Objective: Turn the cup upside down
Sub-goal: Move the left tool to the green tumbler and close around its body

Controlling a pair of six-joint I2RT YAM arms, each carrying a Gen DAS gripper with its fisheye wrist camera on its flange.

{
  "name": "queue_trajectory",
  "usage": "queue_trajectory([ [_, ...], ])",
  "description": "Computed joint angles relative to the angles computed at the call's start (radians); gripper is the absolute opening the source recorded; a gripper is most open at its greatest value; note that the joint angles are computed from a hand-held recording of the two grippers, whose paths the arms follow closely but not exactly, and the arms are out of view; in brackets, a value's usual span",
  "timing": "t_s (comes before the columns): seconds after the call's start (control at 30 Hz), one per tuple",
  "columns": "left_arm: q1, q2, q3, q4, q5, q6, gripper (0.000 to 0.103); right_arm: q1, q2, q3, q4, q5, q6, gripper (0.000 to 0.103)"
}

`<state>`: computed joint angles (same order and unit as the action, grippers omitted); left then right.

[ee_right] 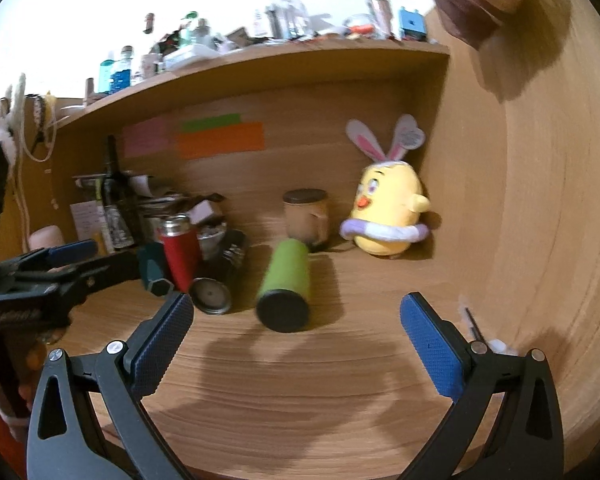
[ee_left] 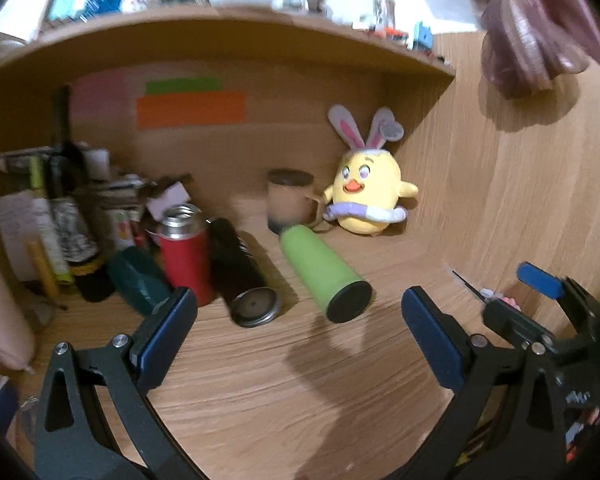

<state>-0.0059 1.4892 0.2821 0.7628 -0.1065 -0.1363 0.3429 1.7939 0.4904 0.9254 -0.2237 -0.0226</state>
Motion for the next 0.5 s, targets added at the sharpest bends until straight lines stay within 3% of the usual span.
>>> queue_trajectory([
  [0.2, -0.028, 0.242, 0.281, -0.151, 0.016, -0.018, 0.103, -0.085, 0.087, 0.061, -0.016, -0.052, 0.009, 0.103],
  [0.4, -0.063, 0.468, 0.576, -0.319, -0.032, -0.017, 0.103, -0.139, 0.189, 0.153, -0.062, -0.106, 0.01, 0.103],
  [0.47, -0.073, 0.545, 0.675, -0.372, -0.068, -0.008, 0.097, -0.151, 0.228, 0.195, -0.086, -0.125, 0.014, 0.103],
  [0.5, -0.072, 0.571, 0.71, -0.399, -0.076, -0.005, 0.089, -0.157, 0.245, 0.214, -0.096, -0.138, 0.015, 0.103],
])
